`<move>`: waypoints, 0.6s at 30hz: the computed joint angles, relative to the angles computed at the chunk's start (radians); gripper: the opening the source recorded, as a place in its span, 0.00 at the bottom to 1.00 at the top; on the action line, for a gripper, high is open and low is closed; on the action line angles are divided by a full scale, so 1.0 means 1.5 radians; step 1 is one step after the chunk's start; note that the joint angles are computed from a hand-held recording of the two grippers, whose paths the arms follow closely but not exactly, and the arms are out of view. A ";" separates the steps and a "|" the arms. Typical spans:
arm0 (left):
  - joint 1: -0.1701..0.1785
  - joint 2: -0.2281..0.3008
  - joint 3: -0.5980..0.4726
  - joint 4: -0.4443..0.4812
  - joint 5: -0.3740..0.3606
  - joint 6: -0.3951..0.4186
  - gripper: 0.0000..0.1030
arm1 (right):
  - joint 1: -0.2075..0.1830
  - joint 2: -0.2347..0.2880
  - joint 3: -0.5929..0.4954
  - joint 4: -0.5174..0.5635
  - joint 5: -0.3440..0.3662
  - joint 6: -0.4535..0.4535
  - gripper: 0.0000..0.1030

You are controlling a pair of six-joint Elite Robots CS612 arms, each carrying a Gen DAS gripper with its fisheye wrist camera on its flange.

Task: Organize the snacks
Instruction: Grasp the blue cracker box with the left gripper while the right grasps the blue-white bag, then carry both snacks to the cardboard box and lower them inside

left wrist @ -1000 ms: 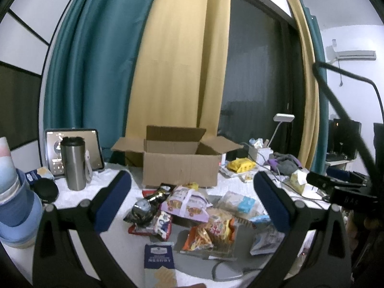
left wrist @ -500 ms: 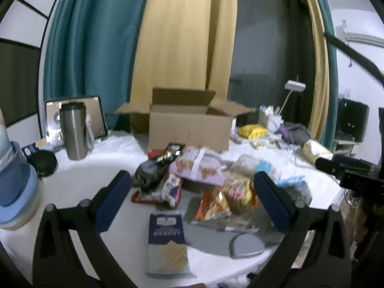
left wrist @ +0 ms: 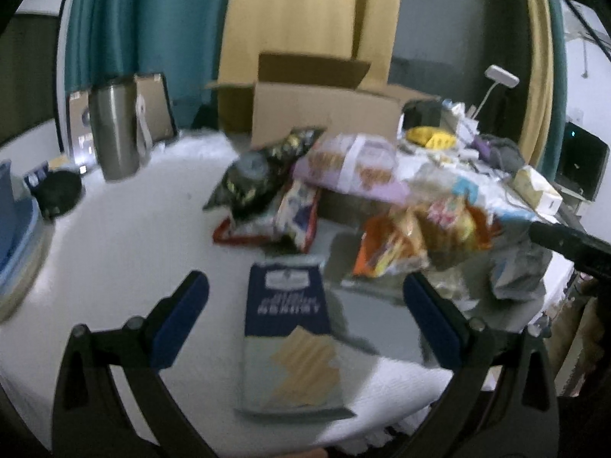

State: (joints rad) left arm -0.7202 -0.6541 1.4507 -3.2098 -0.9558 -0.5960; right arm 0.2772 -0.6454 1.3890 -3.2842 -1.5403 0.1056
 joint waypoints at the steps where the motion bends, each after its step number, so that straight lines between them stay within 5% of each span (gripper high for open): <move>1: 0.003 0.000 -0.002 0.018 -0.009 -0.012 0.99 | 0.000 0.003 -0.003 0.007 0.003 0.001 0.89; 5: 0.008 0.003 -0.009 0.069 -0.025 -0.030 0.98 | 0.000 0.012 -0.018 0.033 0.013 0.001 0.89; 10: 0.013 0.006 -0.016 0.102 -0.049 -0.032 0.74 | -0.001 0.020 -0.029 0.056 0.023 0.001 0.89; 13: 0.012 0.006 -0.015 0.096 -0.049 -0.023 0.52 | -0.001 0.022 -0.034 0.071 0.028 -0.005 0.79; 18: 0.014 0.005 -0.018 0.092 -0.061 -0.023 0.49 | -0.001 0.023 -0.038 0.074 0.040 -0.018 0.74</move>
State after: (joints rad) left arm -0.6987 -0.6463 1.4244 -3.0714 -1.0475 -0.6298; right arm 0.2753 -0.6116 1.3323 -3.1736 -1.4807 0.0786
